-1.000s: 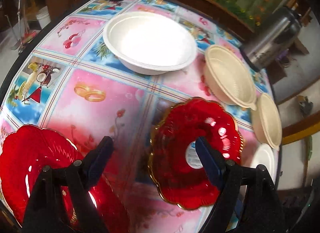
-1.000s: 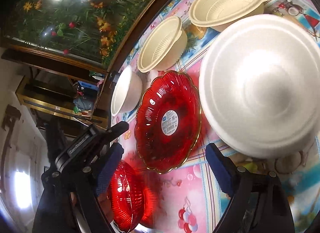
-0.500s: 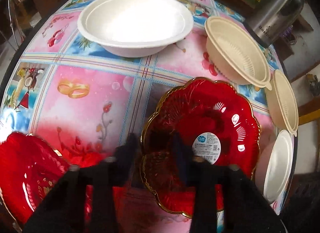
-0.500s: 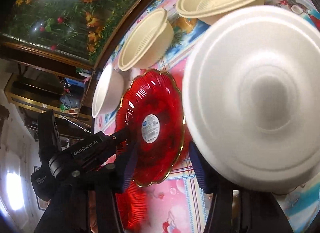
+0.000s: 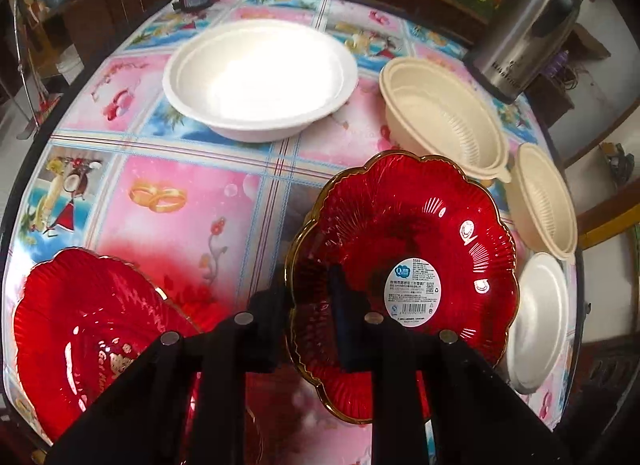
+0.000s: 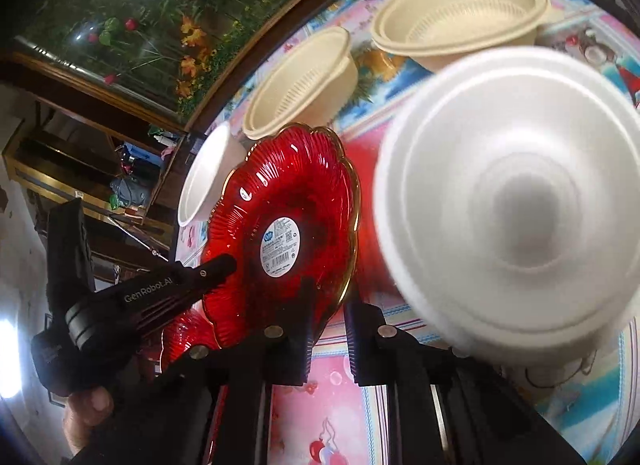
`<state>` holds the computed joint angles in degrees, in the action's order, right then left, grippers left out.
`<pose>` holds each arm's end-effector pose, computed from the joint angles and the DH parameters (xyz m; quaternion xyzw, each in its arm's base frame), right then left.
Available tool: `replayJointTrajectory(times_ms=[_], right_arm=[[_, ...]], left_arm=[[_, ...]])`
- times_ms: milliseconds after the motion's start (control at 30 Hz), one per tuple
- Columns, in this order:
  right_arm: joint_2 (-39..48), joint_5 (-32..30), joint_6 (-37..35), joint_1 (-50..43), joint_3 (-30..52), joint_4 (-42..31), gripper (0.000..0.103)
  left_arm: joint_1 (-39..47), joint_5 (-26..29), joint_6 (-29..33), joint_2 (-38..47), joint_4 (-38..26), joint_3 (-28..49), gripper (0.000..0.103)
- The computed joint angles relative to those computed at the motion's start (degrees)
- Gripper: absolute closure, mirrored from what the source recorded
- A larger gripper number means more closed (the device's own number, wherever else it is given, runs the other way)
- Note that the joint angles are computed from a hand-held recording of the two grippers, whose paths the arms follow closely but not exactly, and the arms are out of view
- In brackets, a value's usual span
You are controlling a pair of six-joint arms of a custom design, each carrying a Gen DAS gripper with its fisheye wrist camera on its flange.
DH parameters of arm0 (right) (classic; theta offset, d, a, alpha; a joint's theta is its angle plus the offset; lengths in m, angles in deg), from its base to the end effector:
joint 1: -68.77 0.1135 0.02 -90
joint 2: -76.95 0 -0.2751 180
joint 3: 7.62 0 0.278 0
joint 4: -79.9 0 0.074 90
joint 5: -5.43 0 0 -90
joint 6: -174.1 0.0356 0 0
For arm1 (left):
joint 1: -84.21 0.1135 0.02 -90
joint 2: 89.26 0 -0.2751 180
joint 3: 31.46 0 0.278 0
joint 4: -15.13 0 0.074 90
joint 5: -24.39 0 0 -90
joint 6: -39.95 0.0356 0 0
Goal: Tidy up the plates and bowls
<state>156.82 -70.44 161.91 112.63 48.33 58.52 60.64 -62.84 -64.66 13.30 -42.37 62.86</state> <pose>0.2238 0.2030 0.1945 0.3127 0.8642 0.2741 0.2832 0.3659 -0.1615 0.2423 0.0814 0.9740 -0.0910 0.1908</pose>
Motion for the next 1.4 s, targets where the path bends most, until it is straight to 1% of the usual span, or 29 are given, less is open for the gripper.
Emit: replayJointTrajectory(times_ms=[67, 200, 300, 433, 600, 700, 867, 1033, 1267, 1400], right_arm=[[-0.71, 1.40, 0.32, 1.13, 0.17, -0.50, 0.089], [-3.11, 6.17, 0.15, 4.31, 1.58, -4.18, 0.089], [-4.51, 10.48, -0.47, 7.57, 3.72, -7.60, 0.089], [-3.43, 15.90, -2.64, 12.11, 9.53, -12.34, 0.089], [0.02, 18.54, -5.12, 15.87, 15.49, -13.66, 0.089], [2.18, 18.70, -7.04, 17.06, 18.23, -13.46, 0.089], [6.79, 18.36, -8.89, 18.94, 23.26, -13.66, 0.089], [12.02, 17.23, -10.69, 20.01, 28.40, -14.26, 0.090], [16.45, 14.81, -11.45, 20.65, 31.38, -13.52, 0.090], [18.11, 14.08, -11.52, 21.05, 33.13, -14.45, 0.090]], left_arm=[[0.13, 0.33, 0.27, -1.95, 0.42, -1.14, 0.087], [0.39, 1.12, 0.26, -6.64, 1.65, -3.67, 0.087], [1.48, 2.21, 0.19, -11.69, 2.73, -6.37, 0.087], [4.23, 3.20, 1.11, -19.61, 4.21, -11.13, 0.087], [9.86, 6.53, 2.61, -28.07, 4.10, -16.38, 0.087], [13.70, 8.35, 4.07, -31.62, 3.83, -19.22, 0.087], [20.02, 11.28, 5.90, -35.21, 3.29, -23.54, 0.087], [25.11, 13.26, 7.49, -36.78, 3.05, -26.56, 0.087], [29.76, 14.87, 9.06, -38.05, 2.97, -29.50, 0.087], [31.48, 15.76, 9.99, -38.76, 2.71, -30.56, 0.087]])
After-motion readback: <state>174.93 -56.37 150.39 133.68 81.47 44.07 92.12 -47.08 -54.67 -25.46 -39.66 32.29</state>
